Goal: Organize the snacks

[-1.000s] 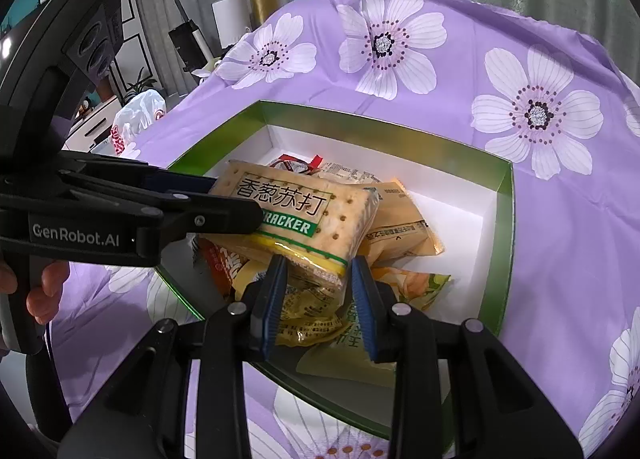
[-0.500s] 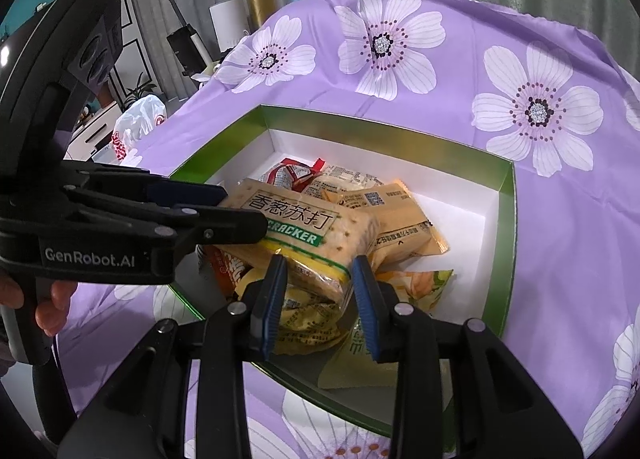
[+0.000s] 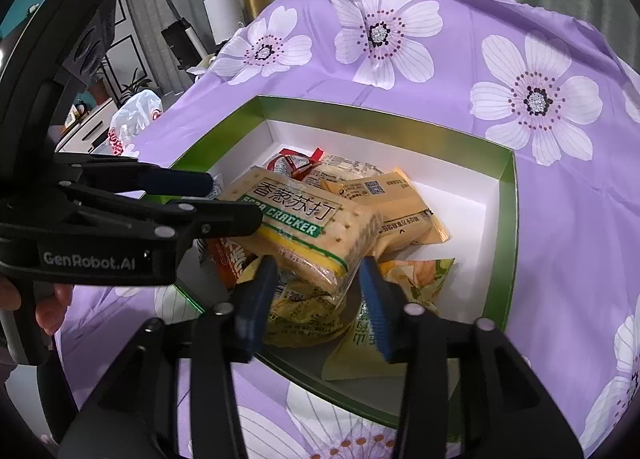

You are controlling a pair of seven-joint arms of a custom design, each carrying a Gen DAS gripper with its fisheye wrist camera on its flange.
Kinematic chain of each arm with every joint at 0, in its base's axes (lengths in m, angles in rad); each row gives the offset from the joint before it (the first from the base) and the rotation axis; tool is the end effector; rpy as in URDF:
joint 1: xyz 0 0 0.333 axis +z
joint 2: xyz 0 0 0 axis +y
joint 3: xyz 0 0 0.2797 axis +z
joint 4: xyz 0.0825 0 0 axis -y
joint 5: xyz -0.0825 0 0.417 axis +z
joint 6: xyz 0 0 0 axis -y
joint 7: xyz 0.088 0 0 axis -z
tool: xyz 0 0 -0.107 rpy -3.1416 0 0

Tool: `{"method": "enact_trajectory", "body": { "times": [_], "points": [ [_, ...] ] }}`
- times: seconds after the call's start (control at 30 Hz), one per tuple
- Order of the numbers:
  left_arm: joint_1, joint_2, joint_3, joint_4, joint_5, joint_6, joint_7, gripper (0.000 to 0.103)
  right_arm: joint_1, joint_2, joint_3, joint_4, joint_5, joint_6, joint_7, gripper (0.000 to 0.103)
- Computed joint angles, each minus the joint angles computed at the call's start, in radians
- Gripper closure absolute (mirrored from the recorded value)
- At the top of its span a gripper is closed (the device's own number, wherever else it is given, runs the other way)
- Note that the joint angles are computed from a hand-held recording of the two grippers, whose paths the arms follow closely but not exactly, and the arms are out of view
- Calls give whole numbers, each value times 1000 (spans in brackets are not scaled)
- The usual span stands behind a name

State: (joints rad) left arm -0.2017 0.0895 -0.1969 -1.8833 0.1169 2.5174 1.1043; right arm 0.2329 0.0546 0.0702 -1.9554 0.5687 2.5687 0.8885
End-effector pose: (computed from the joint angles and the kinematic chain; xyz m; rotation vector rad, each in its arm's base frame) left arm 0.6031 -0.2519 0.4721 -1.9768 1.9811 -0.6983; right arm 0.6139 0.1824 0.4588 -2.1754 1.1628 -0.2605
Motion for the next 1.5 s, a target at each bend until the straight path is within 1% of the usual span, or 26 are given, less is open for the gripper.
{"method": "enact_trajectory", "body": {
  "times": [0.03, 0.07, 0.13, 0.17, 0.2, 0.33, 0.37, 0.4, 0.47, 0.63, 0.9, 1.1, 1.13, 1.17, 1.23, 1.3, 1.37, 1.5],
  "points": [
    [-1, 0, 1, 0, 8, -3, -6, 32, 0, 0, 0, -1, -5, 2, 5, 50],
    [-2, -2, 2, 0, 17, -7, -11, 32, 0, 0, 0, -2, -5, 2, 7, 50],
    [-5, -2, 2, 5, 38, -24, -18, 25, -1, -1, -1, -3, -10, 1, 14, 48],
    [-7, -3, 2, 5, 52, -29, -24, 22, 0, -3, -2, -4, -14, 2, 20, 45],
    [-7, -5, 2, 3, 57, -30, -24, 22, 0, -4, -2, -5, -15, 3, 23, 44],
    [-8, -10, 1, 3, 70, -39, -27, 22, 1, -7, -3, -10, -36, 14, 52, 34],
    [-9, -12, 0, 2, 74, -39, -30, 19, 1, -8, -4, -11, -41, 15, 63, 31],
    [-8, -16, 1, -1, 76, -37, -33, 12, 1, -10, -4, -12, -42, 16, 68, 30],
    [-7, -31, 2, -16, 83, -23, -46, 6, 1, -16, -5, -18, -46, 21, 78, 29],
    [-4, -59, -1, -32, 113, -20, -71, 6, 2, -38, -9, -37, -49, 33, 98, 24],
    [-3, -96, -10, -47, 161, -50, -108, 5, 12, -85, -18, -76, -83, 60, 136, 18],
    [-3, -132, -18, -64, 185, -76, -135, 5, 20, -134, -26, -114, -130, 78, 182, 17],
    [-2, -139, -19, -70, 182, -77, -139, 5, 20, -143, -27, -122, -147, 83, 199, 16],
    [-1, -143, -20, -71, 182, -80, -143, 5, 20, -151, -27, -130, -165, 89, 216, 10],
    [0, -158, -23, -81, 186, -84, -152, 5, 21, -169, -27, -148, -201, 106, 256, 4],
    [1, -174, -28, -90, 198, -87, -164, 5, 27, -186, -35, -159, -195, 102, 255, 4],
    [1, -191, -33, -98, 215, -93, -179, 5, 28, -205, -35, -174, -218, 106, 279, 4],
    [2, -229, -40, -122, 215, -80, -186, 5, 30, -245, -35, -204, -266, 120, 322, 4]
  ]
}}
